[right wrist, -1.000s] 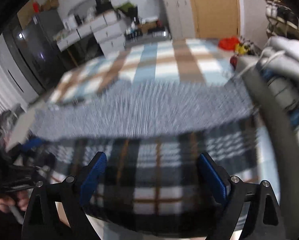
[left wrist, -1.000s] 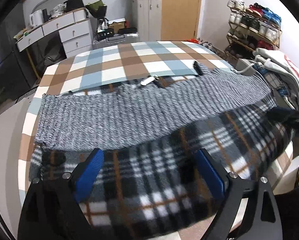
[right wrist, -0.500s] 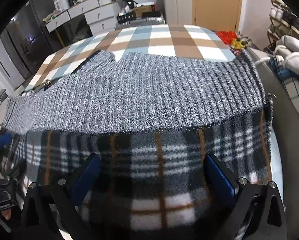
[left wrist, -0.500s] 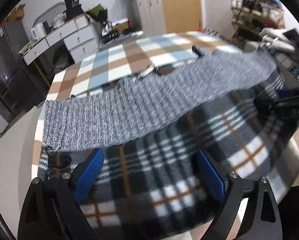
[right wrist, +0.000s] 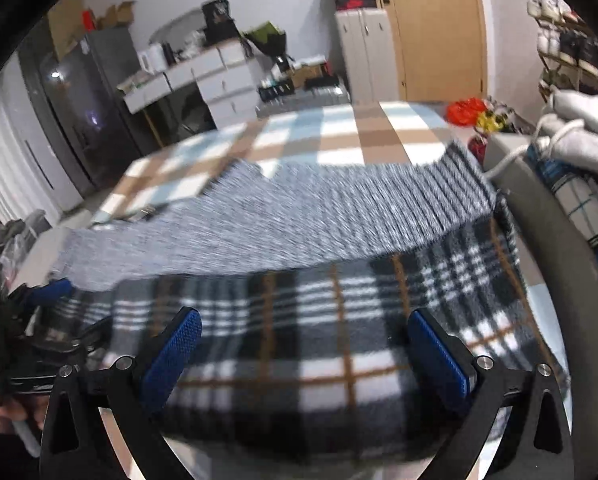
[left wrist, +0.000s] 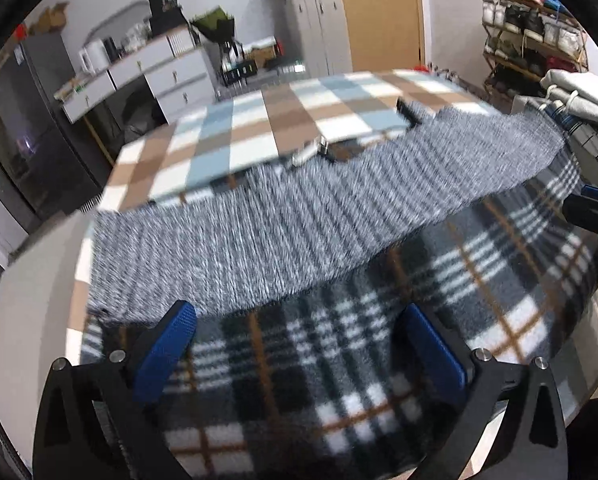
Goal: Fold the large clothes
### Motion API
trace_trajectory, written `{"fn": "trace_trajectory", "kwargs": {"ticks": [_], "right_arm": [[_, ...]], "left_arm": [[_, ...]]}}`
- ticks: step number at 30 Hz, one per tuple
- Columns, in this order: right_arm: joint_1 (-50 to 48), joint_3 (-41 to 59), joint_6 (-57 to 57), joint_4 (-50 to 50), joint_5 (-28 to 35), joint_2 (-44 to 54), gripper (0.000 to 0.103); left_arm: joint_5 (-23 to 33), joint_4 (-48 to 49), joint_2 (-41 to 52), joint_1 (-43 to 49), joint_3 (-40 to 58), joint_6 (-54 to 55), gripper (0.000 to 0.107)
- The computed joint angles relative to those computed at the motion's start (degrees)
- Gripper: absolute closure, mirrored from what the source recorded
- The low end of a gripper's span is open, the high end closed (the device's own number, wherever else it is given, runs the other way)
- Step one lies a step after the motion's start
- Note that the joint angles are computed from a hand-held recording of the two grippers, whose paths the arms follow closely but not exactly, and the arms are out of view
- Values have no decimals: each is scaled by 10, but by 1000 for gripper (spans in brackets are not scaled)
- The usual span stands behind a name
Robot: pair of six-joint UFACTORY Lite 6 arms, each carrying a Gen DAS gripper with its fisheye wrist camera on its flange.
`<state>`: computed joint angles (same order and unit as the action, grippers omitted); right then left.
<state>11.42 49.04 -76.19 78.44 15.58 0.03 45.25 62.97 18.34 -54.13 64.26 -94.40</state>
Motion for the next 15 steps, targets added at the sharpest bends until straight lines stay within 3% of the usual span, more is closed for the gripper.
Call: {"fn": "trace_trajectory", "kwargs": {"ticks": [7, 11, 15], "right_arm": [[-30, -56, -48, 52, 27, -98, 0], [-137, -71, 12, 20, 187, -108, 0], [-225, -100, 41, 18, 280, -118, 0]], "left_arm": [[47, 43, -23, -54, -6, -66, 5], [57, 45, -8, -70, 19, -75, 5], [45, 27, 33, -60, 67, -54, 5]]}}
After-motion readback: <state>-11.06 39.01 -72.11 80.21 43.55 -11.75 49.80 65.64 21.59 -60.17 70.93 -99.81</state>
